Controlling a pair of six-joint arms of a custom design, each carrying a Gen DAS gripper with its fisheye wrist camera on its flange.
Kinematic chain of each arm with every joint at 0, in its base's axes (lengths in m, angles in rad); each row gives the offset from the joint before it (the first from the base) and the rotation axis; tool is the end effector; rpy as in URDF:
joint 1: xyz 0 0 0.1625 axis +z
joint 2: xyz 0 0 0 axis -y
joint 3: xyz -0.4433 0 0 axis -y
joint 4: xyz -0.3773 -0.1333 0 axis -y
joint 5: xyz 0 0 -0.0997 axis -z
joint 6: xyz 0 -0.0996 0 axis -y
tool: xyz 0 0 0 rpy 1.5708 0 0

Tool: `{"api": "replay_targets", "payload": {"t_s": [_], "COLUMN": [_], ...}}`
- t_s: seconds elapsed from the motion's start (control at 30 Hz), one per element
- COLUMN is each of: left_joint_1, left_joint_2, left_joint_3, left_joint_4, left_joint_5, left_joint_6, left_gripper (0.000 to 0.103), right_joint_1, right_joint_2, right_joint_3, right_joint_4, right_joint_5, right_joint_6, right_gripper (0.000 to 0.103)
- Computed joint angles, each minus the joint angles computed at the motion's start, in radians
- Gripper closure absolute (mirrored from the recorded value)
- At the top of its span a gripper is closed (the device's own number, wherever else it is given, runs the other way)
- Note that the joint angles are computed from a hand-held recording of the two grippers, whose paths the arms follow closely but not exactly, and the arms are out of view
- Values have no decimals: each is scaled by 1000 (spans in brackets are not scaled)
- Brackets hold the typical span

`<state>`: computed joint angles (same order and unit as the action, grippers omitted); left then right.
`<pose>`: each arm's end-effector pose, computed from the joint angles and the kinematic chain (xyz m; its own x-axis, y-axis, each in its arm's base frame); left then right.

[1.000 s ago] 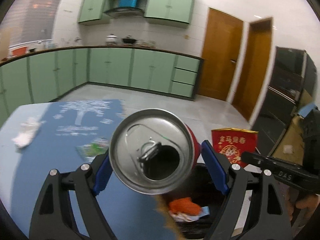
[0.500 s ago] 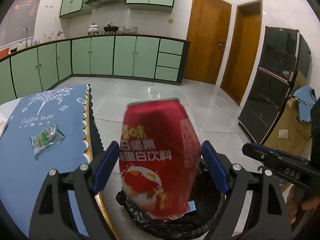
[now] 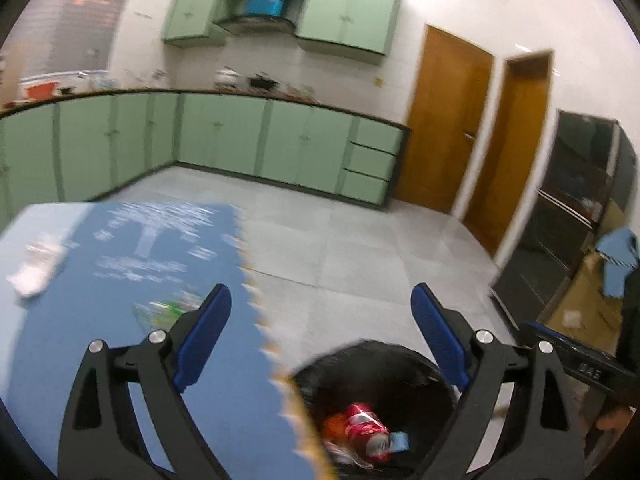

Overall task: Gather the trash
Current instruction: 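Move both tools back toward the tissue and clear wrapper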

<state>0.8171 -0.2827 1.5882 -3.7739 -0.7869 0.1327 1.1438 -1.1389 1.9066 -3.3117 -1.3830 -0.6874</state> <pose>-0.2908 -0.6074 -0.0440 -0.8298 0.1416 -0.5398 0.5412 0.4398 -0.7167 -0.1078 -0.6036 0.3304 -0.8884 -0.1191 0.4434 -0.4279 0.5648 -0.7056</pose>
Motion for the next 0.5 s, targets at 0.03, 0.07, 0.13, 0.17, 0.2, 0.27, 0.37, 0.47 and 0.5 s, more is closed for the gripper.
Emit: {"api": "replay_targets", "payload": {"t_s": [0.03,0.07,0.13,0.17,0.2,0.27,0.37,0.47,0.5], "left_joint_1": [4,7,12,15,17,27,50,77,85], "left_joint_2": [-23,-41,-76,-90,-101,-125,-162,-198,-206], "left_joint_3": [28,50,94,111,122,155,201,231,236], "left_joint_4": [-30,-53,-106,-130,-150,-194,-223,-204,-201], "left_joint_5": [20,41,108,142,170,232,303,353,365], "left_joint_6": [4,8,40,58,75,98,91,74,75], "left_gripper": [14,14,14,14,14,13,13,13,13], "right_joint_1": [9,17,37,51,68,96,145,200,218], "right_joint_2": [4,8,17,25,36,61,112,181,205], "right_joint_3": [4,5,5,3,-1,-9,-19,-42,-53], "right_joint_4": [0,1,12,17,20,34,44,53,52], "right_joint_5": [3,5,13,14,14,20,15,-11,-27], "right_joint_6": [-5,-7,-8,-15,-24,-32,-41,-50,-49], "right_gripper": [63,62,59,57,56,50,43,32,30]}}
